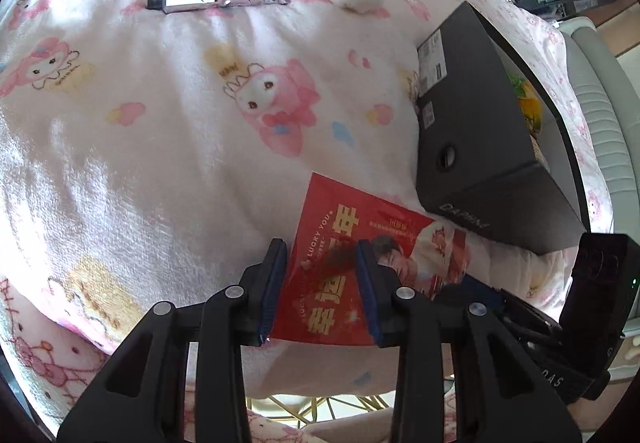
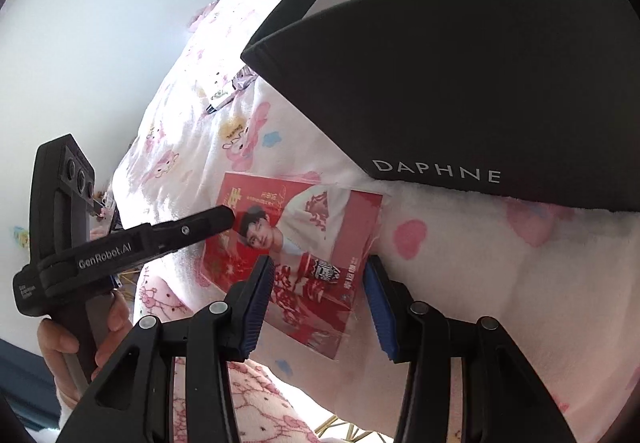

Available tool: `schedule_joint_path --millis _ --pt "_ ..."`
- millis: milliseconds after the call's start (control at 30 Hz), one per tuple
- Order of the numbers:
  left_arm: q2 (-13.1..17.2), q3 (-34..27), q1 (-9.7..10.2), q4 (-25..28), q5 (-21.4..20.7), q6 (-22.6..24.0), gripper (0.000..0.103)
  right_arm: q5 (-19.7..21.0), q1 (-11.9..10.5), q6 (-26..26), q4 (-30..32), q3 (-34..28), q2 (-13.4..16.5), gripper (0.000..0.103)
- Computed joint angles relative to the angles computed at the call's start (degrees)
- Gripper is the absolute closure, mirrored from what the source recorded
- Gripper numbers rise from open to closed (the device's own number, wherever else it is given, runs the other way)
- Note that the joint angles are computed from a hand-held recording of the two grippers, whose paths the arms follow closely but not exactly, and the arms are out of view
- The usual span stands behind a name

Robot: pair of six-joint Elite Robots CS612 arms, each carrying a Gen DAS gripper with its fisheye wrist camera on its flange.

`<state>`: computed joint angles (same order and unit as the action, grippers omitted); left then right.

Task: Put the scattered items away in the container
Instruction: 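Carry the red card over the black box and lower it inside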

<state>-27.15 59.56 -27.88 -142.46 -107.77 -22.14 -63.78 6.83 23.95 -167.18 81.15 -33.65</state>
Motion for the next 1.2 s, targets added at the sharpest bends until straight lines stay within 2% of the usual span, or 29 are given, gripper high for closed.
schedule_joint_path --millis 100,200,300,400,467,533,667,900,1033,1100,1200 --pt "-0.49 1.15 0.4 -1.32 -3.29 -0.85 0.069 -0.62 -0.19 0.5 -1.08 1.5 -1.05 0.06" --pt "-0.32 1.15 0.03 -2.19 0.71 -1.94 0.069 -1.28 -0.33 1.51 -2.28 2.23 -1.28 0.06" --pt "0.76 -0.41 0.11 -0.34 -1.04 -2.82 0.069 -0.7 -0.21 1.43 0.73 1.09 -0.44 0.06" --pt "-0.37 0.89 -0.48 -0.64 -1.14 -0.2 0.066 -0.15 0.14 1.0 0.89 1.06 -0.55 0.06" --pt "-1.34 2.06 -0.71 -1.1 -1.65 0.67 0.065 -2.32 0.61 0.24 0.14 1.56 -1.47 0.06" --pt "-2.02 3.11 -0.55 -2.75 -3.91 0.59 0.064 -4.01 0.74 0.57 -2.1 2.53 -2.51 0.06" --pt "-3.02 4.06 -0.21 -6.17 -8.59 0.22 0.064 -3.48 0.07 2.91 -7.8 5.05 -4.44 0.06" --pt "-4.72 4.09 -0.7 -12.39 -11.64 0.87 0.063 -4.4 -0.9 4.14 -15.61 8.86 -7.89 0.06" --pt "-1.39 -3.48 -1.47 -10.3 -13.96 2.24 0.062 -6.21 -2.88 3.03 -17.23 9.02 -9.11 0.06" --pt "1.47 -9.36 -2.07 -7.64 -15.05 3.42 0.062 -7.4 -3.81 3.44 -17.85 8.82 -9.31 0.06" --pt "6.76 -19.86 -3.14 -1.16 -15.98 5.09 0.062 -11.93 -4.86 2.89 -16.98 8.16 -9.36 0.06"
